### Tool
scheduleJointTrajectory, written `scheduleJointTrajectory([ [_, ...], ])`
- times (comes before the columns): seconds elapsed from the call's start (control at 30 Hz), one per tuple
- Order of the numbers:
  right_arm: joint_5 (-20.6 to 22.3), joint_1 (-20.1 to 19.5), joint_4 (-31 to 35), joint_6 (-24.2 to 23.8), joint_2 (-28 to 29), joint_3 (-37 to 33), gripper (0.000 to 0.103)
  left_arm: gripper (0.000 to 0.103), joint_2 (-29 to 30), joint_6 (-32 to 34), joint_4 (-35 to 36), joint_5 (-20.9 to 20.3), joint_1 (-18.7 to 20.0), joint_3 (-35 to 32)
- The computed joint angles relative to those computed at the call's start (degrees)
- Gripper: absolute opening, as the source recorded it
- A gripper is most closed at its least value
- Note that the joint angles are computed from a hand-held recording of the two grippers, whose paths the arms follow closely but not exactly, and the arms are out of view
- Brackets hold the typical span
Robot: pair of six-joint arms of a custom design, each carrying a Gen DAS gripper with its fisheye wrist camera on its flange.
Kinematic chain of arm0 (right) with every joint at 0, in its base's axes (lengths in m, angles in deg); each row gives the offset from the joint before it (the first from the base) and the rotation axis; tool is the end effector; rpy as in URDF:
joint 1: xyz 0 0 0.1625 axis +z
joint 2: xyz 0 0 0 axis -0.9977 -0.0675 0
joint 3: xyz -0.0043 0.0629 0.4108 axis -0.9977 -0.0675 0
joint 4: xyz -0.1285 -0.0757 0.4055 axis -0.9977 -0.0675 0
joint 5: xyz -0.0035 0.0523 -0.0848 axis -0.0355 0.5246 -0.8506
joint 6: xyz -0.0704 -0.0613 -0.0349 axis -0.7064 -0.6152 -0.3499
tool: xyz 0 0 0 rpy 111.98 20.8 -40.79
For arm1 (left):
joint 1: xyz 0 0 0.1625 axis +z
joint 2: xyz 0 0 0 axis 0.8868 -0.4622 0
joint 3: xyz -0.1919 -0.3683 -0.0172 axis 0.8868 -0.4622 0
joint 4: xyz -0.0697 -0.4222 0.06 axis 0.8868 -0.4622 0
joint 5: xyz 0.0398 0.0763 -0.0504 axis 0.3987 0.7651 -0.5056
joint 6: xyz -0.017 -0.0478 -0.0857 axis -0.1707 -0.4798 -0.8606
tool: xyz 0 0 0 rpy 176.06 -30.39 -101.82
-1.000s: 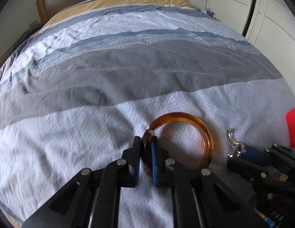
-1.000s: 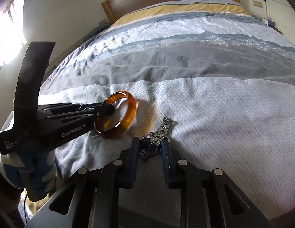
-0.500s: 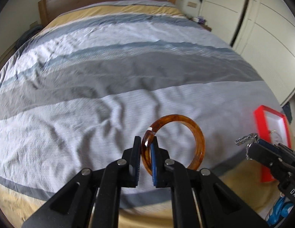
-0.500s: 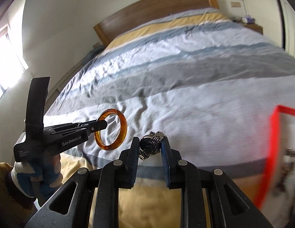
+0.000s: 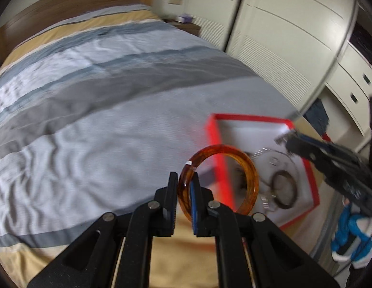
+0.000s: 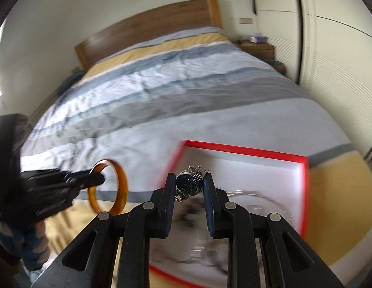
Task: Organize jewelry
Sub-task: 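Carry the watch into the red box with the right tool while the left tool releases the amber bangle there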
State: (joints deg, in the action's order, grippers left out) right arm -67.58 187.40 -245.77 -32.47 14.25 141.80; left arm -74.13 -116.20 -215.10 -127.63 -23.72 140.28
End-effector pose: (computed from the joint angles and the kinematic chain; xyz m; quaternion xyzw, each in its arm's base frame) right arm 0.2005 -0.4924 0.1735 0.2918 -0.9042 0.2373 0.2027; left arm -0.2196 -0.4427 0.1422 0.0940 0.9075 -0.2882 0.2908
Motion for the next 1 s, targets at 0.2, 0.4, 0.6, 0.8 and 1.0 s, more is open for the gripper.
scheduleJointTrajectory([
  [0.2, -1.5, -4.7, 0.0, -2.3, 1.9, -2.9, 0.023, 0.009, 10.6, 4.0, -4.2, -3.6, 0.2, -4.7],
  [0.4, -2.4, -7.3, 0.4, -3.8, 5.2, -5.6, 0.023, 0.009, 16.2, 4.5, -3.0, -4.4, 0.9, -7.2],
  [0.6, -3.3, -8.3, 2.3, -3.8, 6.3, -6.6, 0.023, 0.008, 17.7, 4.5, -2.2, -4.9, 1.4, -8.0],
  [0.8, -6.1, -7.6, 3.9, -3.2, 6.8, -7.3, 0.024, 0.01, 17.5, 2.6, -3.0, -6.0, 1.2, -7.5],
  [1.0, -6.2, -7.1, 2.6, -2.8, 4.1, -5.2, 0.031, 0.012, 15.2, 0.6, -2.7, -6.1, 0.6, -6.2],
])
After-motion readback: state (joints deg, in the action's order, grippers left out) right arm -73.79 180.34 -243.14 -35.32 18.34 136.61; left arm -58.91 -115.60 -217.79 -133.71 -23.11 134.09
